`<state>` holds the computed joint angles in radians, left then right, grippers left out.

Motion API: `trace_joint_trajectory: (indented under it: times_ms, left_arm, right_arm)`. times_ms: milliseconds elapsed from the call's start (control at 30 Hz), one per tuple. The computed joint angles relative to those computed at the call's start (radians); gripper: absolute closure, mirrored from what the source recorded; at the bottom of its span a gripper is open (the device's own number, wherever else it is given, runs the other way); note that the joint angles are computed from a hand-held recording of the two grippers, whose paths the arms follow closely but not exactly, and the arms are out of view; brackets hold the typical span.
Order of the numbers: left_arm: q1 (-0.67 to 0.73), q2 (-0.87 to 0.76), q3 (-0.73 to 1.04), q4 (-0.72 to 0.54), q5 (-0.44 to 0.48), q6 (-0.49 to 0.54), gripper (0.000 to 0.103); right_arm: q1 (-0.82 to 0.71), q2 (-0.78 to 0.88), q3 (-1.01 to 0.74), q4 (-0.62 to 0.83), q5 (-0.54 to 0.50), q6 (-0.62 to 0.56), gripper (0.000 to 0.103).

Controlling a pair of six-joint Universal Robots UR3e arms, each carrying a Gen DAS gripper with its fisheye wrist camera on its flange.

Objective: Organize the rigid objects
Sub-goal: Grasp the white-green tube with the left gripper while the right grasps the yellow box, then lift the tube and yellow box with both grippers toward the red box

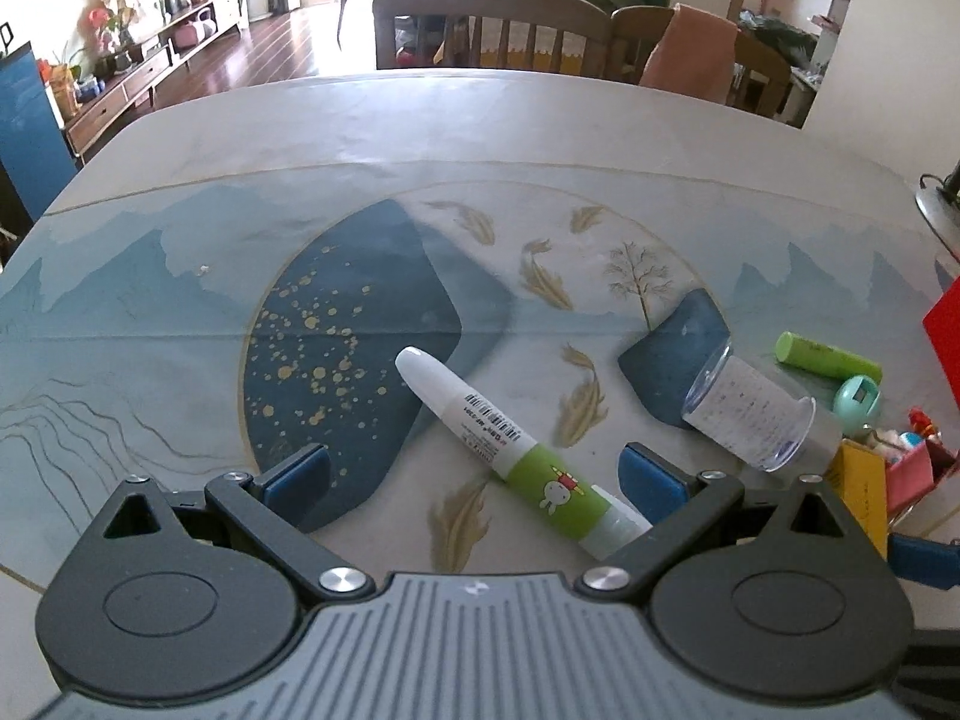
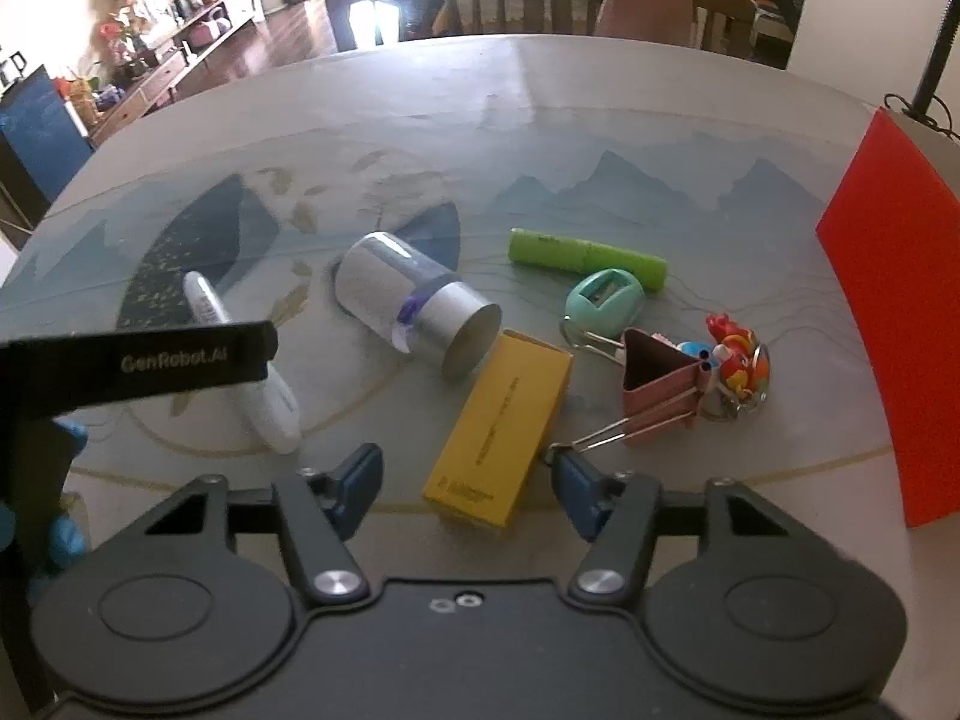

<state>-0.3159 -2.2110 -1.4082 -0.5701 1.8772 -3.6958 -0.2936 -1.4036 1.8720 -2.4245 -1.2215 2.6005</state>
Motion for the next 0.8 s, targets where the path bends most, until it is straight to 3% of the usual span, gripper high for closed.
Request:
trace_joint_trajectory:
  times_ms: [133, 367, 433, 600, 800]
  left_arm:
    - [0.003, -0.011, 0.004, 0.001, -0.004, 0.005, 0.001]
    - [0.001, -0.005, -0.033, 0.041, 0.014, 0.017, 0.020]
    - [-0.008, -0.002, -0.035, 0.033, 0.040, 0.030, 0.030]
    - [-0.005, 0.038, -0.093, 0.067, 0.037, 0.043, 0.067]
    - [0.014, 0.095, -0.174, 0.100, -0.007, 0.027, 0.085]
  right_arm:
    - [0.026, 0.036, -0.023, -0.024, -0.029, 0.039, 0.050]
    - [0.050, 0.047, -0.020, -0.067, -0.065, 0.056, 0.060]
    - [0.054, 0.050, -0.025, -0.064, -0.075, 0.052, 0.069]
    - [0.045, 0.038, -0.021, -0.045, -0.058, 0.030, 0.074]
    - [0.005, -0.015, 0.007, 0.021, -0.007, -0.022, 0.075]
